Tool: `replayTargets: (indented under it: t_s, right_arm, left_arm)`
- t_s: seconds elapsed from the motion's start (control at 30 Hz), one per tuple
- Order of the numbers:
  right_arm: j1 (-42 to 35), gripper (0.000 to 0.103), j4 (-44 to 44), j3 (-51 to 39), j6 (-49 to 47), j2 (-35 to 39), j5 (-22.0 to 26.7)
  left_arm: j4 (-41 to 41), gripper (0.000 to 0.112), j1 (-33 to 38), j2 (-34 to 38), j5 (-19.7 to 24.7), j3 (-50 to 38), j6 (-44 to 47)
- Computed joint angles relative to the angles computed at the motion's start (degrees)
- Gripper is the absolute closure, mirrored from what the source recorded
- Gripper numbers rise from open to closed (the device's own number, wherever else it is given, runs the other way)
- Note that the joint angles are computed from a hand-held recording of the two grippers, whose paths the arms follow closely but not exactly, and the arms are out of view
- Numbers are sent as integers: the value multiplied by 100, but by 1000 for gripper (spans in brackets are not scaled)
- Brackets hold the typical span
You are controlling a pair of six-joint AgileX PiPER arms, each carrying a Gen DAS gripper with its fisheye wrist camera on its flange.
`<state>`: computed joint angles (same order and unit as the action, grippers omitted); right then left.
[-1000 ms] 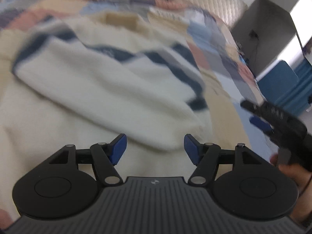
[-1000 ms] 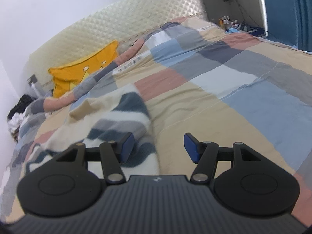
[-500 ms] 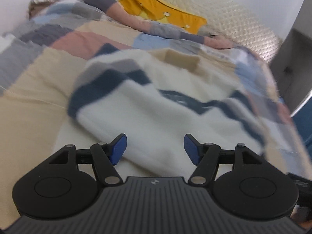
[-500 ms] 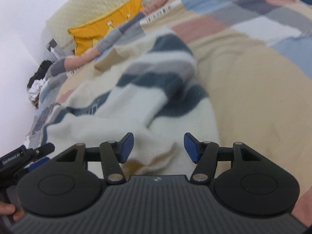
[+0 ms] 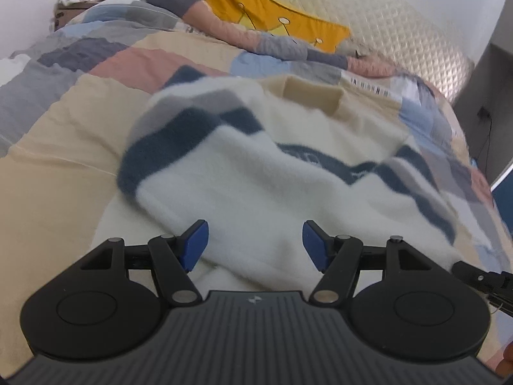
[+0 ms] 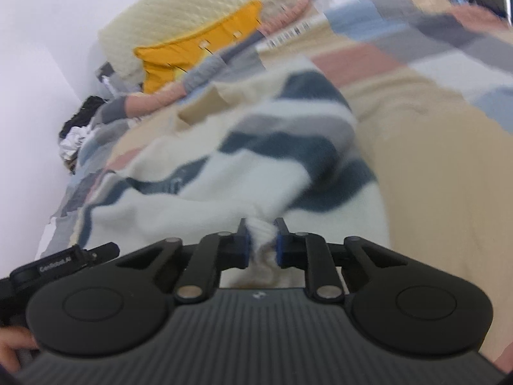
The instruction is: Fold large clothes
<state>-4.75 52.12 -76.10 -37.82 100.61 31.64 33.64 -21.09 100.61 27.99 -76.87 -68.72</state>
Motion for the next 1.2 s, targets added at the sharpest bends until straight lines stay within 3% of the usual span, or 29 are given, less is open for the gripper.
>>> replayTargets:
  t_s: [0.1, 0.23, 0.3, 0.43, 0.53, 0.63, 0.8, 0.97, 1.13, 1.2]
  right_arm:
    - [41, 87, 238, 231, -480, -278, -367]
    - [143, 87, -659, 316, 272, -382, -1062]
    - [83, 87, -1452, 127, 1123, -197, -944]
    - [-2, 86, -2106, -251, 2078, 320, -508]
    - [33, 86, -2230, -327, 2321, 485, -435]
    - [22, 84, -2175, -268, 2364, 441, -409]
    - [-142, 78, -2004, -164, 2350, 201, -78]
    - [-567, 52, -1314, -39, 1816, -73, 719]
    - [-917, 34, -1188, 344, 2043, -435, 1140]
    - [-1007, 32, -1222, 461, 2365, -519, 1099]
  left_arm:
    - [-72, 42, 16, -149, -27, 140, -67]
    - [255, 42, -79, -316, 23, 287, -460]
    - [403, 42, -124, -354, 69, 309, -633]
    - [296, 42, -133, -305, 191, 245, -510]
    - [198, 42, -119, -276, 285, 236, -427]
    - [-302, 42, 28, -340, 81, 380, -44]
    - [-422, 42, 35, -578, 20, 663, -223]
    - [-1043, 42, 161, -1052, 154, 894, 96]
    - [-1612, 42, 381, -1501, 831, 958, 152]
    - [-1603, 42, 508, -1712, 1102, 1077, -157]
